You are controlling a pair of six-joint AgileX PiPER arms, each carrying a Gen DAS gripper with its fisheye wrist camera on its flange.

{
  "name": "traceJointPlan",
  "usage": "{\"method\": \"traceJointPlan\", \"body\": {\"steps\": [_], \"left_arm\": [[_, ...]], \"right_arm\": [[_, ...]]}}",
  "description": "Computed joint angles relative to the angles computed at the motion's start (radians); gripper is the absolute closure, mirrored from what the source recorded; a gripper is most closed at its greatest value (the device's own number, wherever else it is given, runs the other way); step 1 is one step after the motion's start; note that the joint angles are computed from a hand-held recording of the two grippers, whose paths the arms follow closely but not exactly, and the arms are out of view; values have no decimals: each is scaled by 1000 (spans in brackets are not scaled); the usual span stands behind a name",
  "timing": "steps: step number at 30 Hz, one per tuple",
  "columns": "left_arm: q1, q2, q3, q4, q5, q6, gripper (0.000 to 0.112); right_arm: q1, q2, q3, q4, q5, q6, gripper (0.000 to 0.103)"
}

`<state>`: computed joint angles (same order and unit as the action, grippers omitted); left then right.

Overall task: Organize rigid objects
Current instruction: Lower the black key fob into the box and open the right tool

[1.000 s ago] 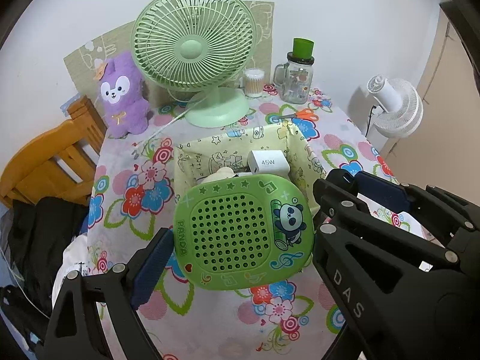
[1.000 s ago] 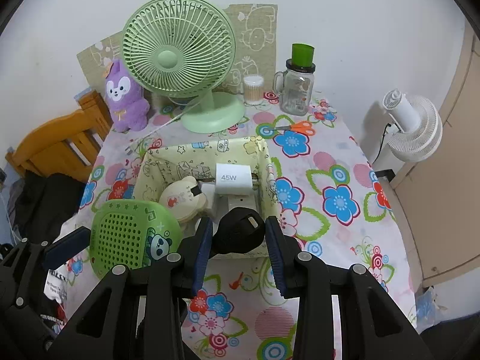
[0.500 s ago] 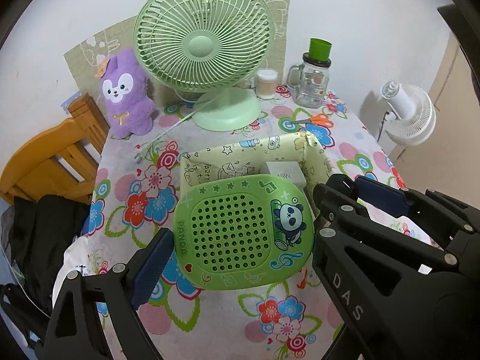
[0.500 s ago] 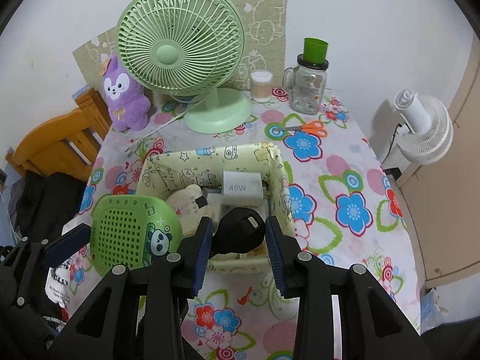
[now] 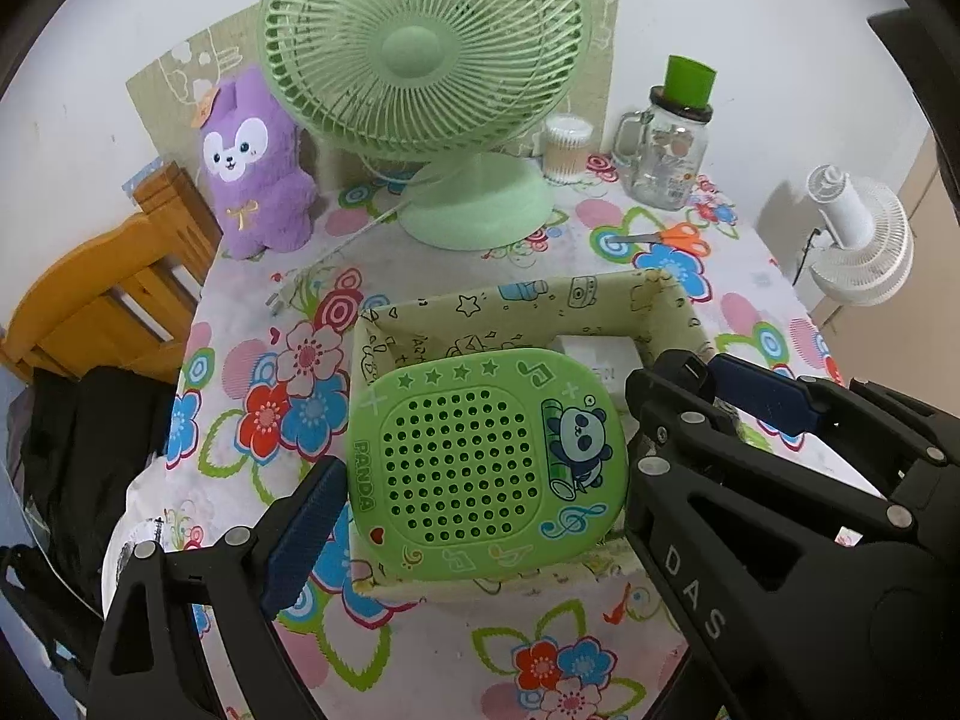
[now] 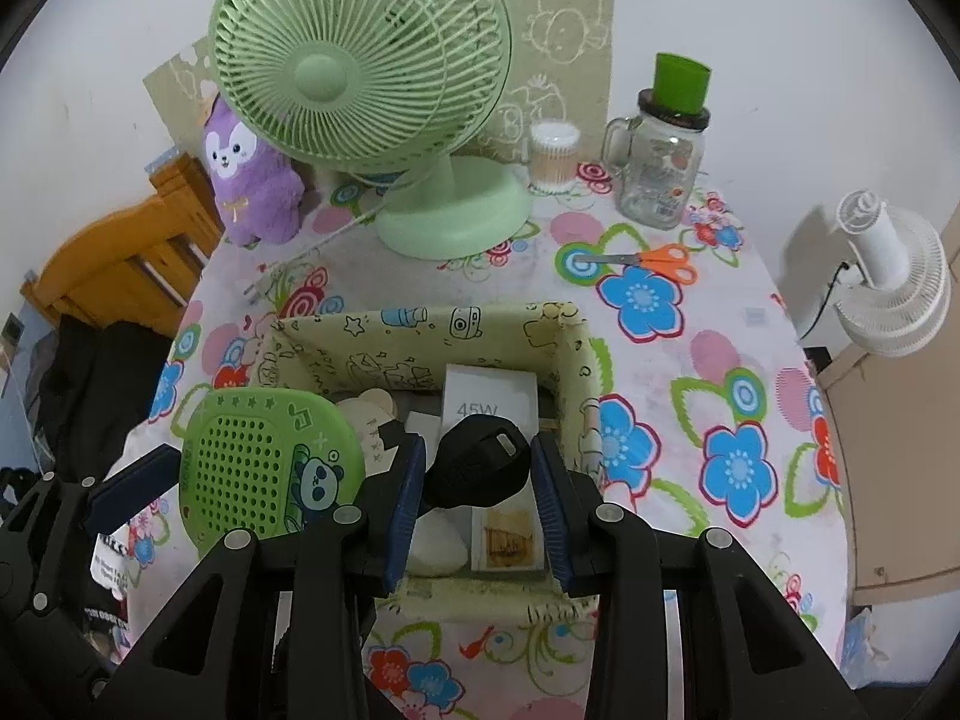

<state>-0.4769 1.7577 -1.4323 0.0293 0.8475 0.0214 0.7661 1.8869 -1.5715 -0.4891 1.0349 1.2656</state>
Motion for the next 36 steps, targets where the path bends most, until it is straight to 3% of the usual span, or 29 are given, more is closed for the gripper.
{"method": "traceJointPlan", "body": {"steps": [14, 17, 19, 26, 29, 36], "left_arm": [[-9, 112, -86, 17, 27, -40, 18], [-10, 118, -90, 15, 27, -45, 18], [-9, 120, -92, 10, 26, -42, 18], [-10, 117, -93, -16, 27, -34, 18], [-16, 118, -95, -25, 27, -26, 18], [-39, 144, -109, -35, 30, -24, 18]], "right_arm": [[-90, 49, 11, 105, -101, -119, 61], [-93, 47, 21, 97, -116, -117, 43], [-91, 45, 24, 85, -113, -108, 38], [-60, 11, 44, -3, -57, -35, 36], [-52, -14, 70, -41, -31, 11, 27], [-80, -62, 155, -15, -33, 34, 26]]}}
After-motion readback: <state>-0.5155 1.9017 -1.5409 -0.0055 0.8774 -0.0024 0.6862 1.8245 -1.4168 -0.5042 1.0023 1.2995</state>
